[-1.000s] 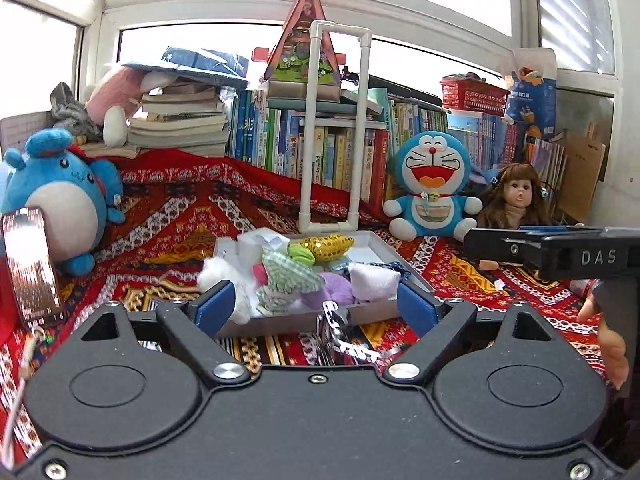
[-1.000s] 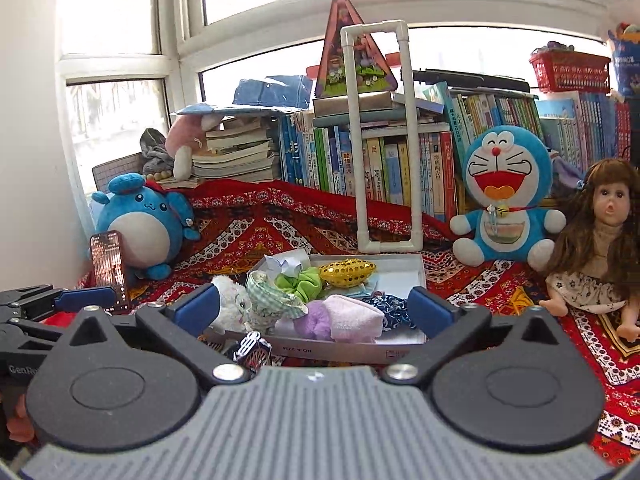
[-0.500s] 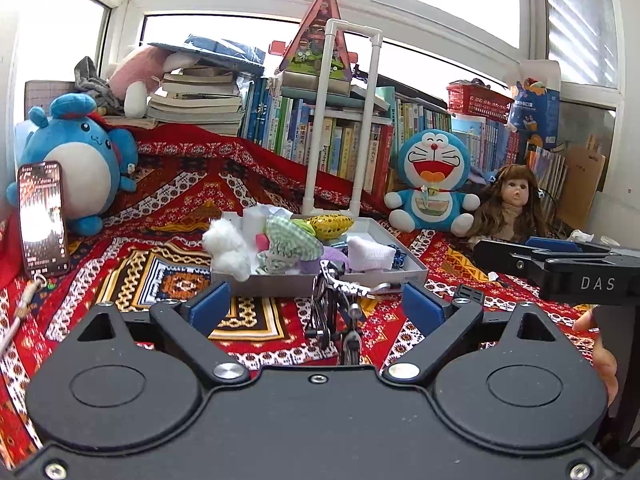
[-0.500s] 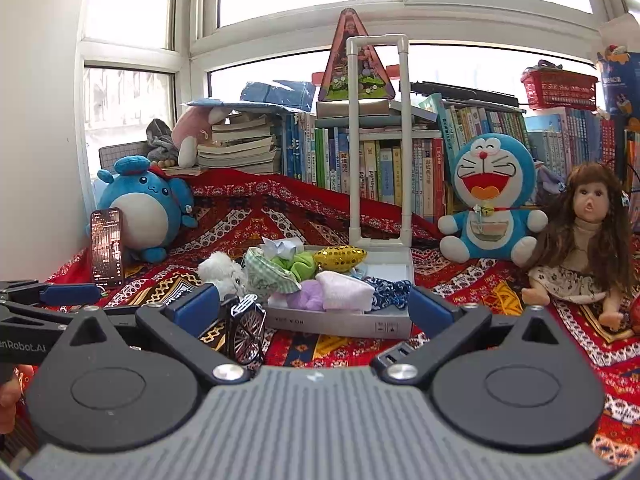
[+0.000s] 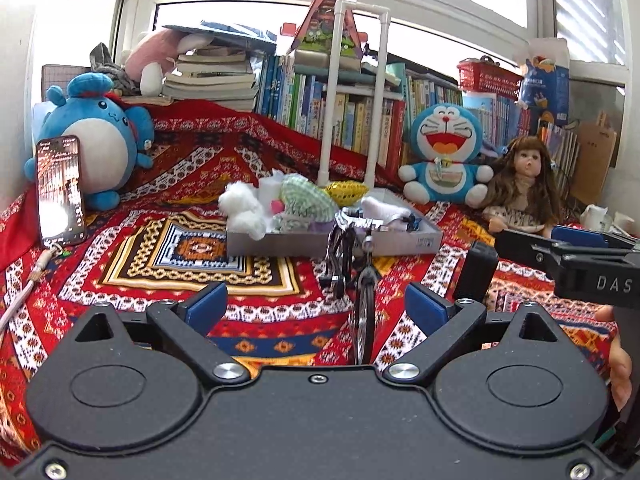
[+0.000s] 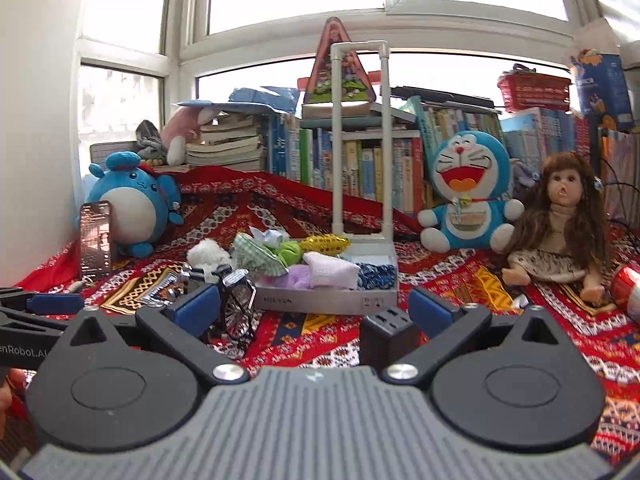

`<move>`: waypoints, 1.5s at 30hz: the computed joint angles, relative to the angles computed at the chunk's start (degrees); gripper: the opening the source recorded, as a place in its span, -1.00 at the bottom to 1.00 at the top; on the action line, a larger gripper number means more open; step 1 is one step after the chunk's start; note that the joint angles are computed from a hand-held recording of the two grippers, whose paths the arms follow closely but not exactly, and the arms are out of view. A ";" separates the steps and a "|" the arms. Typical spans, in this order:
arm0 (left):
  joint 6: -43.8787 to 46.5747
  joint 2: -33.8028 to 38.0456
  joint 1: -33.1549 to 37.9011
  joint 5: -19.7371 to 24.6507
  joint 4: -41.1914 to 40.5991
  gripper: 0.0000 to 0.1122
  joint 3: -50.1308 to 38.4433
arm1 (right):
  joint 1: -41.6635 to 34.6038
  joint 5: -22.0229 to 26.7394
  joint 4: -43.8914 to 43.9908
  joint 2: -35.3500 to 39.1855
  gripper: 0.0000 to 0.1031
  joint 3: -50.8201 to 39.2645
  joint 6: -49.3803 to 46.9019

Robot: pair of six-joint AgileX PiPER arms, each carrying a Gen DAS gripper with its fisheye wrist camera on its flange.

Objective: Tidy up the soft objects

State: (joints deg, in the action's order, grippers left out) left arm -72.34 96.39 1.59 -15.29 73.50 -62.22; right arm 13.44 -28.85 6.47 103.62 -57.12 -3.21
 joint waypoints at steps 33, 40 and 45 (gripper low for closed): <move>32.84 3.99 -3.95 7.77 -34.88 0.70 6.46 | 3.53 2.70 16.48 6.57 1.00 1.21 -14.80; 53.31 4.99 -5.18 8.46 -55.14 0.71 6.04 | 3.60 6.08 19.98 7.77 1.00 -0.63 -17.78; 54.02 5.29 -5.30 8.56 -55.85 0.77 5.72 | 3.92 6.48 22.78 8.41 1.00 -1.20 -20.18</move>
State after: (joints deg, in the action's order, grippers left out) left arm -18.32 101.68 -3.72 -6.73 17.66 -56.50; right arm 17.36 -22.38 29.25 112.03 -58.32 -23.39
